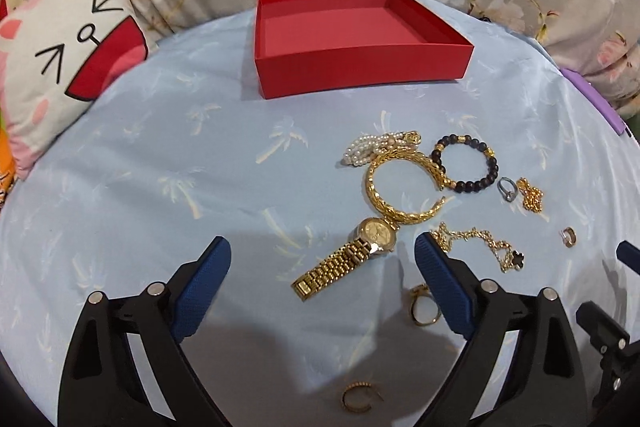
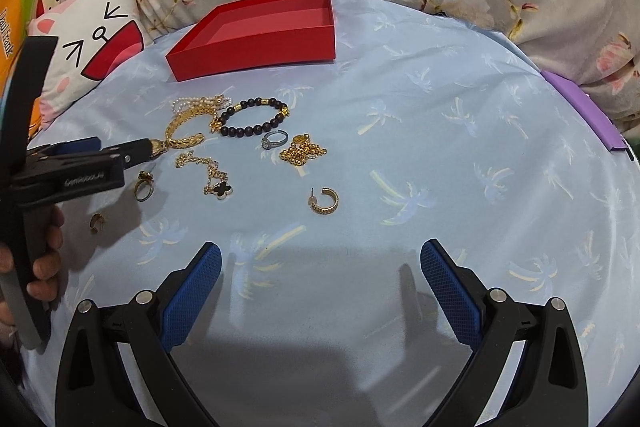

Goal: Organize jewelry
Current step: 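Close the left tool on the gold wristwatch and lift it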

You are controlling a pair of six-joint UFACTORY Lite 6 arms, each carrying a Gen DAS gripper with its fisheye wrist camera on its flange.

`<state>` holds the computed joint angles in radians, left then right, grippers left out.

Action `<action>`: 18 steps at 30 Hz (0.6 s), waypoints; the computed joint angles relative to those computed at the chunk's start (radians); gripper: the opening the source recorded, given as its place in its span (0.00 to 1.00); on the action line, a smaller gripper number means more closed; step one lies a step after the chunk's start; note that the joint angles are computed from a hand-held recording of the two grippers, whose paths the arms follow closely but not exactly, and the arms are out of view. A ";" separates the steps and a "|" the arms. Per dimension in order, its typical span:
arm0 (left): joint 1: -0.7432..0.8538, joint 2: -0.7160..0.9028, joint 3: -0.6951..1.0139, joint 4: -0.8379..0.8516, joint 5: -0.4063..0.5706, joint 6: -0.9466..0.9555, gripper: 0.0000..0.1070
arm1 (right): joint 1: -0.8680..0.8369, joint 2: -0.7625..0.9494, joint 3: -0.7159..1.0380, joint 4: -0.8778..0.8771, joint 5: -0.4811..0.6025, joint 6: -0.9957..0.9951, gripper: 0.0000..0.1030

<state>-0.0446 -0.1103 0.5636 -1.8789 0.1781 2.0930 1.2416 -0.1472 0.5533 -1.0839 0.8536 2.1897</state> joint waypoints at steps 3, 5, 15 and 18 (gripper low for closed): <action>-0.022 0.038 0.025 0.054 -0.020 -0.052 0.72 | -0.006 0.002 0.000 0.000 -0.010 -0.004 0.95; -0.033 0.066 0.044 0.161 -0.025 -0.155 0.66 | -0.008 0.001 -0.001 0.000 -0.013 -0.005 0.95; -0.022 0.040 0.029 0.201 0.022 -0.196 0.22 | -0.012 0.006 0.001 -0.002 -0.019 -0.006 0.95; -0.008 0.024 0.017 0.250 0.046 -0.251 0.20 | -0.012 0.005 0.000 -0.003 -0.019 -0.006 0.95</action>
<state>-0.0527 -0.0867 0.5810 -1.6289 0.2241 1.8416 1.2296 -0.1423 0.5532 -1.0865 0.8349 2.1839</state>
